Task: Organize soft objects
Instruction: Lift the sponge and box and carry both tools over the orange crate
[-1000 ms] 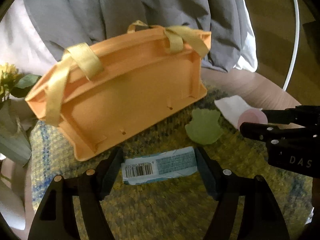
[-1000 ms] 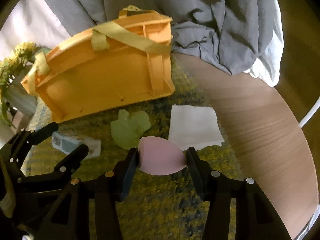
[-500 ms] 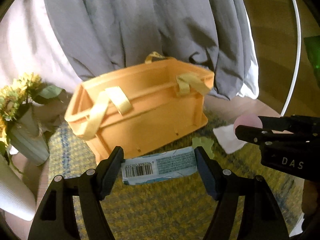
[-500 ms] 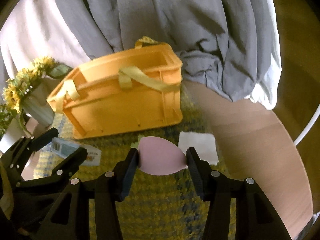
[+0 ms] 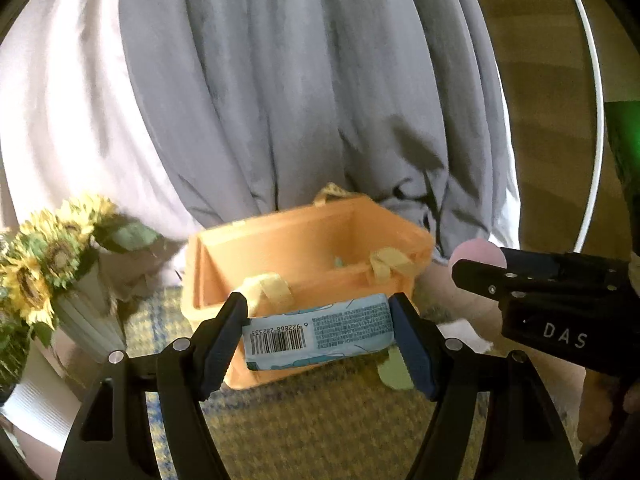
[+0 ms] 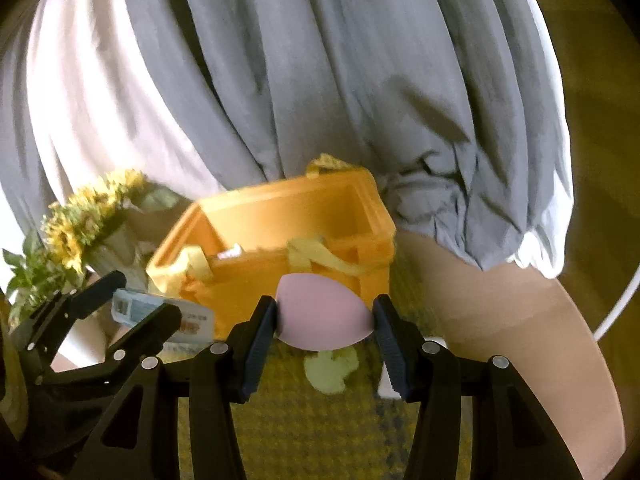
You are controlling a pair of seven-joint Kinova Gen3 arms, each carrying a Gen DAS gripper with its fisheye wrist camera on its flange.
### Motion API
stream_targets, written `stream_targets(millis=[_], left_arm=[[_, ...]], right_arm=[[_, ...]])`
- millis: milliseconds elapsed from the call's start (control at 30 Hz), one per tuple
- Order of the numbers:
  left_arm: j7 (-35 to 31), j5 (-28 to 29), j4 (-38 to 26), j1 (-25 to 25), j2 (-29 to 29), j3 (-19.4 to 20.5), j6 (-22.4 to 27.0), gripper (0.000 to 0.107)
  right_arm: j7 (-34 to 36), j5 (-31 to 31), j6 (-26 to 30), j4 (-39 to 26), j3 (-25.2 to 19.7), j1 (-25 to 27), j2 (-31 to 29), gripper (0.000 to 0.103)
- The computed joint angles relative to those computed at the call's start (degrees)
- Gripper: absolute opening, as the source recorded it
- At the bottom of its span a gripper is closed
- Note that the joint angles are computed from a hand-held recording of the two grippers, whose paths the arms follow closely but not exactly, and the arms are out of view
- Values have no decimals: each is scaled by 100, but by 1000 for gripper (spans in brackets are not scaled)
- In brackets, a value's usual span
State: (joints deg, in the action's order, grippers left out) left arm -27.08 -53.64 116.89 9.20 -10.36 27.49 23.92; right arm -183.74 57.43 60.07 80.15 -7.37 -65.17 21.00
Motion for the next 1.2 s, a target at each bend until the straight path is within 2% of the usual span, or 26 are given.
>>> stream_targets(millis=[167, 267, 600, 900, 1067, 1200], left_arm=[[51, -104, -90, -105, -36, -28, -84, 72], [377, -509, -112, -325, -53, 168, -94, 72], [1065, -1470, -241, -488, 16, 193, -178, 72], [1616, -2262, -480, -128, 370, -250, -81, 72], [1837, -2574, -655, 130, 663, -560, -55, 72], [1794, -2617, -839, 358, 913, -855, -64, 72]], right_arm=[[-107, 254, -130, -33, 47, -12, 3, 51], [-157, 400, -148, -48, 73, -24, 4, 51], [-160, 734, -233, -239, 157, 25, 80, 51], [112, 893, -394, -551, 313, 126, 249, 51], [417, 757, -597, -774, 424, 256, 374, 51], [720, 507, -834, -985, 534, 412, 519, 51]])
